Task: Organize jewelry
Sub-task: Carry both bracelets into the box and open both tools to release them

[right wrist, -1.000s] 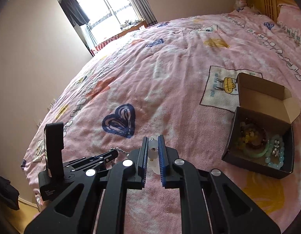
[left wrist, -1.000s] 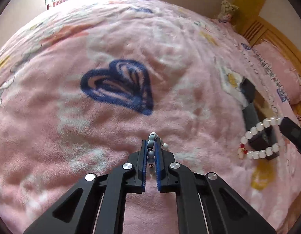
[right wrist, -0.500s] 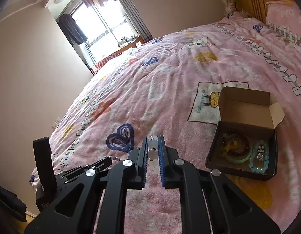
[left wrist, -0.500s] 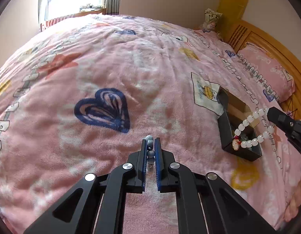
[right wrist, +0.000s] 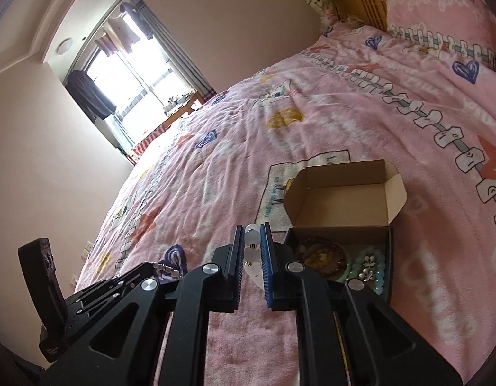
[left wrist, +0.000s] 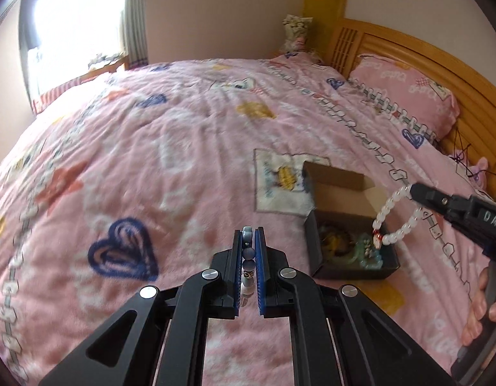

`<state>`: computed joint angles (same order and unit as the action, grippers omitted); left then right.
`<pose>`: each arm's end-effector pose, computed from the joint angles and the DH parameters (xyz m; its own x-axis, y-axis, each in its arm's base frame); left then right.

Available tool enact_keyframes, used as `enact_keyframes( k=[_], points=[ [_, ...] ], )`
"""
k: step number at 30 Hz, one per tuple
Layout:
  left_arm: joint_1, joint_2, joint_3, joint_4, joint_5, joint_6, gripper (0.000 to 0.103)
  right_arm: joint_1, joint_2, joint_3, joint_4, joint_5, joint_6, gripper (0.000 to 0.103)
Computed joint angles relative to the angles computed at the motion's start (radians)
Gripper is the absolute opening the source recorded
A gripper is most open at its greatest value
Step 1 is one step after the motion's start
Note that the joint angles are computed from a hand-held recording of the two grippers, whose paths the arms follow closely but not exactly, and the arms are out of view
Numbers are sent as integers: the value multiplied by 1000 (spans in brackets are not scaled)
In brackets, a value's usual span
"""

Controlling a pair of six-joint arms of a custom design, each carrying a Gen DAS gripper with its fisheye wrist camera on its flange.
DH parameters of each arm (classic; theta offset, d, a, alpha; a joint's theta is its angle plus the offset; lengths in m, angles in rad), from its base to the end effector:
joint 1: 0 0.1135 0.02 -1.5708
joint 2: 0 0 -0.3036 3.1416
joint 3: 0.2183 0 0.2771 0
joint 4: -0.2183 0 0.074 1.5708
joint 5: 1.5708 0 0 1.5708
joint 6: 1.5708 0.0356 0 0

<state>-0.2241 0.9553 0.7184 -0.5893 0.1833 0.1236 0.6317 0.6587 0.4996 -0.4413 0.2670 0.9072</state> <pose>0.1893 -0.0498 0.2761 -0.6697 0.2770 -0.6890 0.4248 0.9040 -0.0495 0.1233 0.0786 0.2545 -0.5911 0.5090 -0.6257 0.1166 0.8215 0.5582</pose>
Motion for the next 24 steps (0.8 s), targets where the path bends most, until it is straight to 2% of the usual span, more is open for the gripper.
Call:
enact_keyframes(
  k=[5, 11, 16, 19, 21, 24],
  points=[
    [-234, 89, 74, 45, -141, -82, 9, -203, -86, -53, -7, -146, -42, 11],
    [-418, 187, 125, 95, -229, -138, 9, -350, -96, -79, 15, -265, -92, 11],
    [-486, 239, 140, 134, -254, -142, 9, -406, -90, -92, 14, -307, -99, 11],
    [-482, 254, 136, 141, -229, -163, 9, -412, -82, -93, 15, -323, -102, 11],
    [-491, 261, 137, 136, -231, -161, 9, -396, -74, -86, 9, -312, -109, 13],
    [-518, 264, 135, 126, -286, -149, 9, -341, -50, -61, -31, -224, -107, 13]
  ],
)
